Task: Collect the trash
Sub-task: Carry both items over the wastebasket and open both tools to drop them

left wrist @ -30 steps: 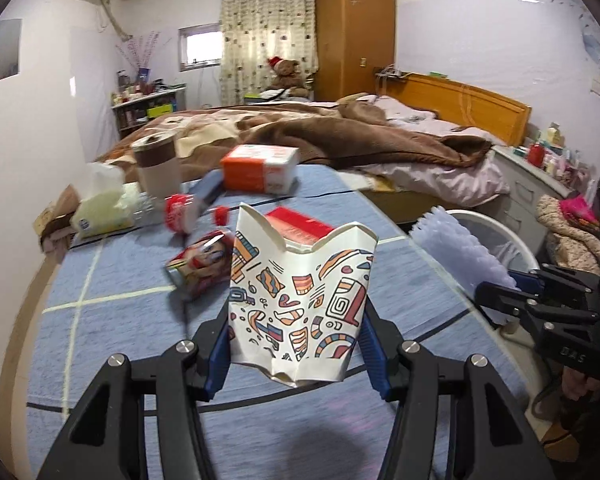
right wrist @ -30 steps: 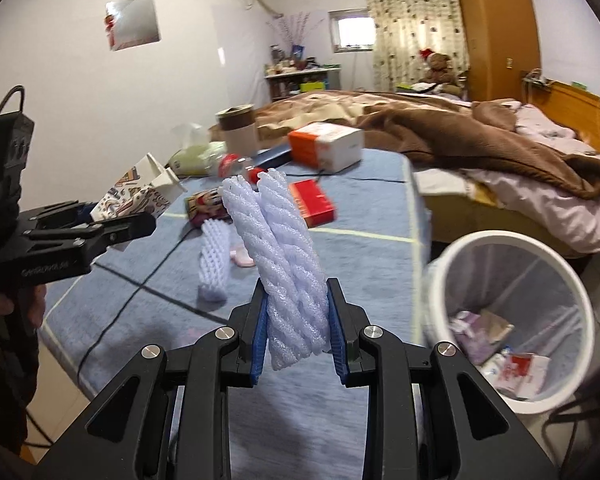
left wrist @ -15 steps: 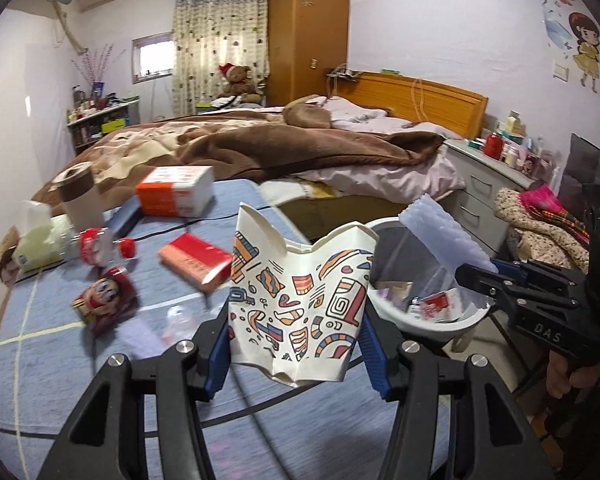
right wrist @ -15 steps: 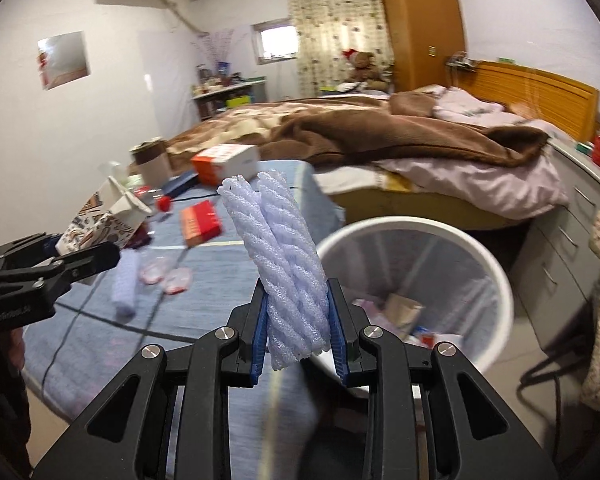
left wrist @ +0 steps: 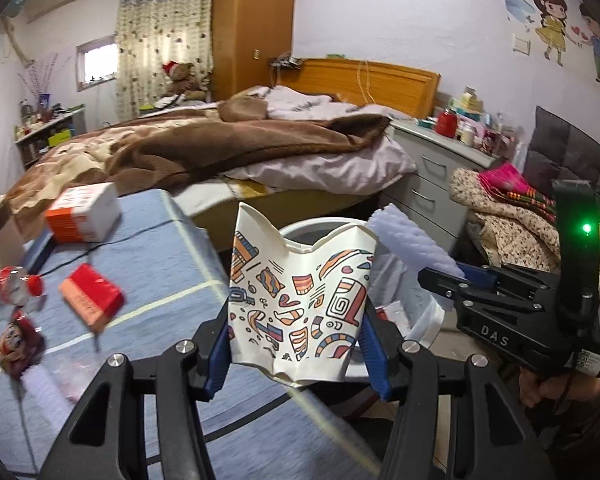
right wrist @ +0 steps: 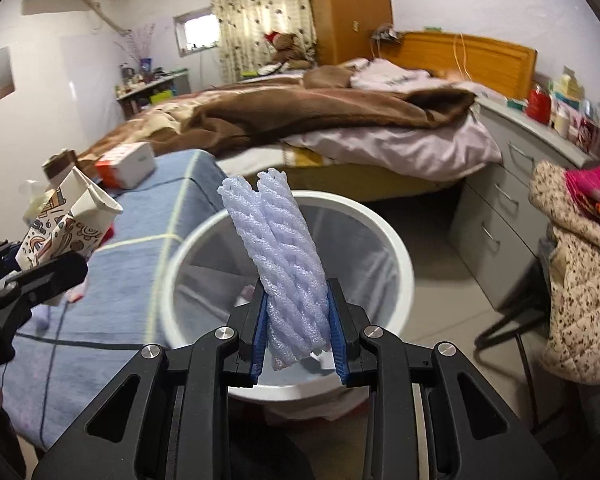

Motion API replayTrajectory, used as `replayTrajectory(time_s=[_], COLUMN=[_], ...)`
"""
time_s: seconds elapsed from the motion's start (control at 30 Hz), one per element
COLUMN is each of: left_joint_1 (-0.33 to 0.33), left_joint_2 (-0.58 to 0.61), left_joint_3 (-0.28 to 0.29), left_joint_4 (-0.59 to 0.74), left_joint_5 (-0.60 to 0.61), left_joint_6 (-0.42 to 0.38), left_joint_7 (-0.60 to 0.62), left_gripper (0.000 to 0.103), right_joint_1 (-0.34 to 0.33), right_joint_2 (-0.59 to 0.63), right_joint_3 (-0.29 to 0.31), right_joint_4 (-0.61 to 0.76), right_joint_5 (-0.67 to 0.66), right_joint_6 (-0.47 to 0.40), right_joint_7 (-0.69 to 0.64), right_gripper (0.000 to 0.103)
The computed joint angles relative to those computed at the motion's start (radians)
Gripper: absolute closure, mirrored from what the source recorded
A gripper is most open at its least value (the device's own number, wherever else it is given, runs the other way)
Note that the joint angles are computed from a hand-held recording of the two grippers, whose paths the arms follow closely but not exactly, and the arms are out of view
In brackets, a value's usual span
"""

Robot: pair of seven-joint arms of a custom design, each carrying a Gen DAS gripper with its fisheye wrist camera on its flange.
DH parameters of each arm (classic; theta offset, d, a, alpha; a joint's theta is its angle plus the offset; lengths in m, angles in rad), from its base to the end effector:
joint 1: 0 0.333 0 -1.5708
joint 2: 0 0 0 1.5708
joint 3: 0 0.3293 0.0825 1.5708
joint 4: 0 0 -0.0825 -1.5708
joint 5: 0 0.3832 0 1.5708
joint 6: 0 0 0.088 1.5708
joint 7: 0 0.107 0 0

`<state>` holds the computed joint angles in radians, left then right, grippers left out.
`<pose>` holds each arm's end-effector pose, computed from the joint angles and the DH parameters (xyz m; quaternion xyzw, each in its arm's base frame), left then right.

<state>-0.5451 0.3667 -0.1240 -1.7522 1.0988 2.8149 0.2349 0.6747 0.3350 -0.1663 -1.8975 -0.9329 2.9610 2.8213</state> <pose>0.5184 -0.4526 0.4367 -0.5551 0.7113 -0.3593 0.2383 0.5440 0.3765 0.4035 -0.6952 0.5960 -0.2248 0.3332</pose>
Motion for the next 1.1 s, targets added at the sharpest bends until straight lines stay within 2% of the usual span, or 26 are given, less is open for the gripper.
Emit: replayTrajectory(time_s=[0.2, 0.3, 0.4, 0.53, 0.6, 0.67, 0.7, 0.8, 1.1], left_joint_1=[0.0, -0.035, -0.008, -0.042, -0.029, -0.029, -0.047, -0.036, -0.059], left_joint_2=[0.083, 0.108, 0.135, 0.16, 0.168, 0.171, 0.168, 0.162, 0.124], left_joint_3=[-0.01, 0.016, -0.004, 0.032, 0.026, 0.03, 0.053, 0.048, 0.079], left_joint_4=[0.087, 0.126, 0.144, 0.177, 0.176, 0.177, 0.173, 0.158, 0.117], left_joint_5=[-0.107, -0.11, -0.187, -0.206, -0.23, -0.252, -0.236, -0.253, -0.219], left_joint_6=[0.009, -0.035, 0.005, -0.03, 0.007, 0.02, 0.024, 0.058, 0.048], left_joint_7=[0.109, 0.129, 0.188, 0.197, 0.209, 0.218, 0.192, 0.203, 0.15], left_gripper=[0.045, 0.045, 0.045, 0.045, 0.043, 0.033, 0.03, 0.03, 0.028], right_joint_1=[-0.031, -0.035, -0.038, -0.044, -0.05, -0.041, -0.031, -0.027, -0.002], right_joint_2=[0.01, 0.014, 0.027, 0.043, 0.051, 0.054, 0.057, 0.054, 0.034], right_joint_3=[0.022, 0.021, 0.019, 0.022, 0.031, 0.023, 0.013, 0.008, -0.018], right_joint_4=[0.002, 0.003, 0.017, 0.028, 0.036, 0.041, 0.044, 0.038, 0.019], right_joint_5=[0.079, 0.105, 0.127, 0.177, 0.211, 0.23, 0.227, 0.238, 0.19], right_joint_6=[-0.041, -0.052, -0.06, -0.069, -0.075, -0.09, -0.096, -0.094, -0.078], right_joint_7=[-0.083, -0.104, -0.127, -0.179, -0.223, -0.239, -0.23, -0.227, -0.163], right_gripper=[0.074, 0.074, 0.074, 0.074, 0.074, 0.069, 0.064, 0.046, 0.046])
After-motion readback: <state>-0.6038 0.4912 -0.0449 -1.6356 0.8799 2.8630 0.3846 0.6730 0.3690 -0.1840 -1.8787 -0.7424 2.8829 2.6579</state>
